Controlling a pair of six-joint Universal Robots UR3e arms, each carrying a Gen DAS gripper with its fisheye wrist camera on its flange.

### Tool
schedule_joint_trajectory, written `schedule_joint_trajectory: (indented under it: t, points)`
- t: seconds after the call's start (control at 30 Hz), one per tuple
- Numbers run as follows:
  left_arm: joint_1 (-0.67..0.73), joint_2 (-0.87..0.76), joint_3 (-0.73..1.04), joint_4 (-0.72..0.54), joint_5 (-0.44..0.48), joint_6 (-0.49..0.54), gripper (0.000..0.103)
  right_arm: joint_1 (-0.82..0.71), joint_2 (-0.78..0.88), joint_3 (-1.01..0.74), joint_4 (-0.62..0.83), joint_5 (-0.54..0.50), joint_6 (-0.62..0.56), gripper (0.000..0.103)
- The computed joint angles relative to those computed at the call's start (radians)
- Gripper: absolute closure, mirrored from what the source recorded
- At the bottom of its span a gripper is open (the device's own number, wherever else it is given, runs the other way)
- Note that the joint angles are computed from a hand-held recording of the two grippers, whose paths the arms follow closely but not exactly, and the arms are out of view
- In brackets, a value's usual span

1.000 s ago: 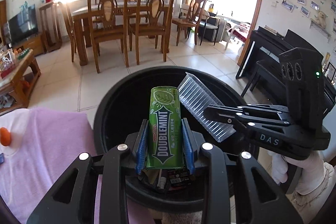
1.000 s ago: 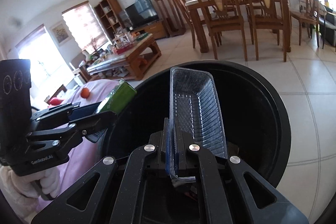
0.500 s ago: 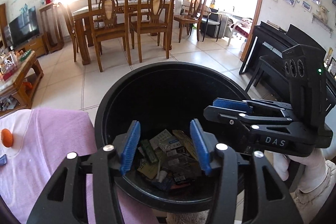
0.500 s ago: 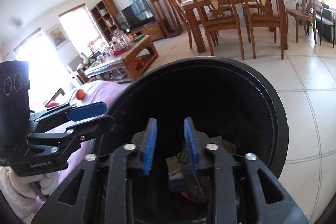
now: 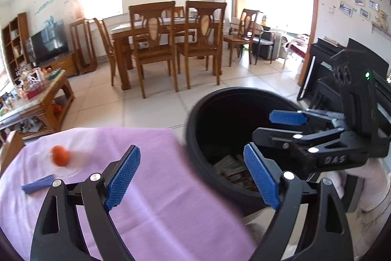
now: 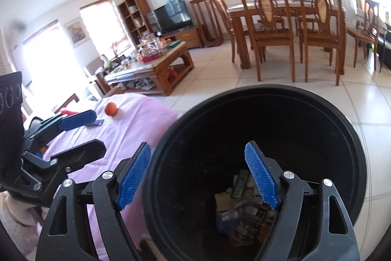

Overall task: Collect trash
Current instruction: 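Move both tools back over the table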

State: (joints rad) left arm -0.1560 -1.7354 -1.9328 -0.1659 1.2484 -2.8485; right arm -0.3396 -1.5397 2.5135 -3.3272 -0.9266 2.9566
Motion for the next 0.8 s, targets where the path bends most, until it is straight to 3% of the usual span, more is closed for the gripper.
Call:
schedule_joint_trajectory:
  t: [0.27,0.53,0.7,0.8]
  points:
    - [0.251,0.102,-0.081,-0.103,-0.106,0.168,0.017,0.360,0.244,-0.354,0.021,-0.184,0.130,0.025]
    - [0.453,0.078,-0.053,-0.172,-0.138,0.307,0.017,0.587,0.466,-0.765,0.228,-0.294,0.147,0.025]
    - [0.551,0.009,0.051,-0.299,-0.159,0.437,0.018,0.661,0.585,-0.993,0.371,-0.329,0.124,0.025]
    - [0.581,-0.052,0.123,-0.334,-0.142,0.509,0.019,0.692,0.666,-1.150,0.475,-0.343,0.104,0.037]
